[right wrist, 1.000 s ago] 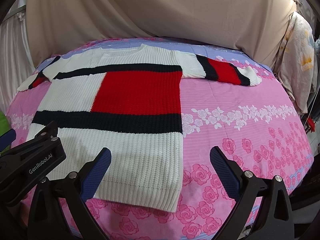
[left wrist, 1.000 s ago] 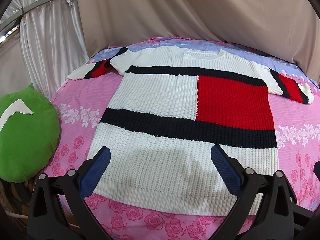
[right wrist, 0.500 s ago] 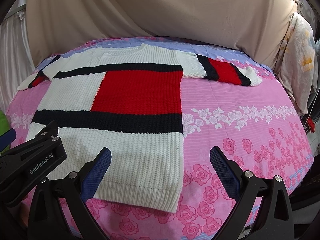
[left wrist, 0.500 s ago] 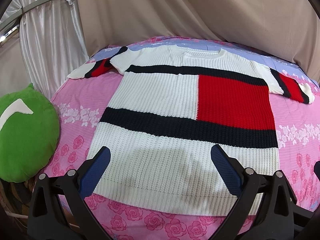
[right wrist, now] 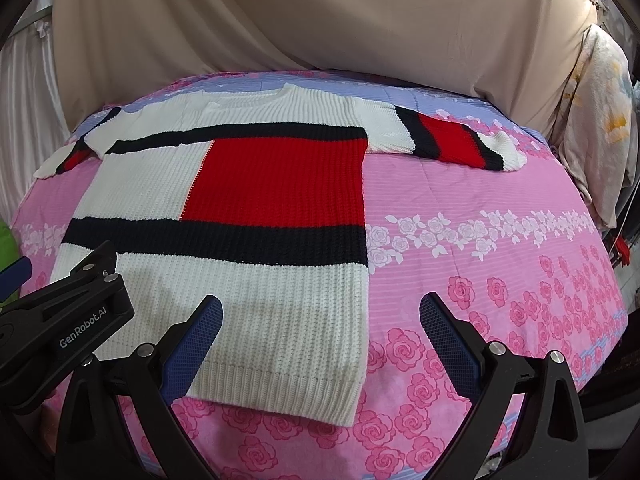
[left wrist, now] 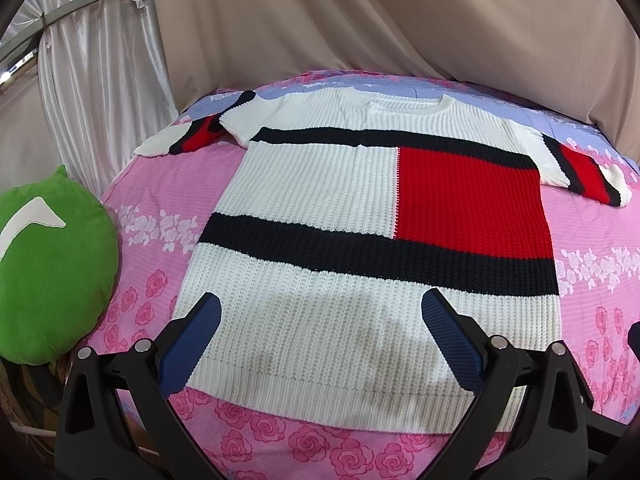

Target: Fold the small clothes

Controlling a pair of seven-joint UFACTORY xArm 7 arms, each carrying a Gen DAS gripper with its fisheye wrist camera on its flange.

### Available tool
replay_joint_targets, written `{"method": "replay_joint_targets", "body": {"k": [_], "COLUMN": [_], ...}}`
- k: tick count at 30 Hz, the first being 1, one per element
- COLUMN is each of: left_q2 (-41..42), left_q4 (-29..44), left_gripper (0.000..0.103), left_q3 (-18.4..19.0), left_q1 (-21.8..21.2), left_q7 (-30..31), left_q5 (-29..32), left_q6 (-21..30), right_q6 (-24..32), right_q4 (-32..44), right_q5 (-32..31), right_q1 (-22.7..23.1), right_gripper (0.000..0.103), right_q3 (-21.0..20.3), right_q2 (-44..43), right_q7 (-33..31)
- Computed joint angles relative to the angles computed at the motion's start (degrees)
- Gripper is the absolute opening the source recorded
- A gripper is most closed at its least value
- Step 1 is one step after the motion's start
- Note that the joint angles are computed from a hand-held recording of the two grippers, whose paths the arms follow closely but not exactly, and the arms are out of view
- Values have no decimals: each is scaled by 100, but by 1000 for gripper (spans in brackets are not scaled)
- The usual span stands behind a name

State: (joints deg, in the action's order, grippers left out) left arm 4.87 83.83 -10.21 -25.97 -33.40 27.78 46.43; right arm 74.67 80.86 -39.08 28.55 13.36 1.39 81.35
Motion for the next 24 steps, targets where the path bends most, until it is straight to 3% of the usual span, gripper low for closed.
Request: {"method": "replay_joint_targets", "body": {"k": [16, 21, 24], "left_q2": [25, 303, 438], "left_q4": [-18, 392, 587], "left_gripper": [98, 98, 98], "left_q3": [0, 69, 147], "left_q1": [21, 31, 4], "left_q7": [48, 131, 58], "left_q5": [-45, -291, -238], "left_q6": [-69, 159, 233], "right_q6": [-125, -807, -1448], "right_q4": [-48, -612, -1422], "right_q5": [17, 88, 193], "right_q1": [-7, -231, -616], "right_gripper": [98, 98, 98], "right_q3": [-27, -129, -245], "right_q2": [16, -366, -1002], "right_q7": [44, 202, 532]}}
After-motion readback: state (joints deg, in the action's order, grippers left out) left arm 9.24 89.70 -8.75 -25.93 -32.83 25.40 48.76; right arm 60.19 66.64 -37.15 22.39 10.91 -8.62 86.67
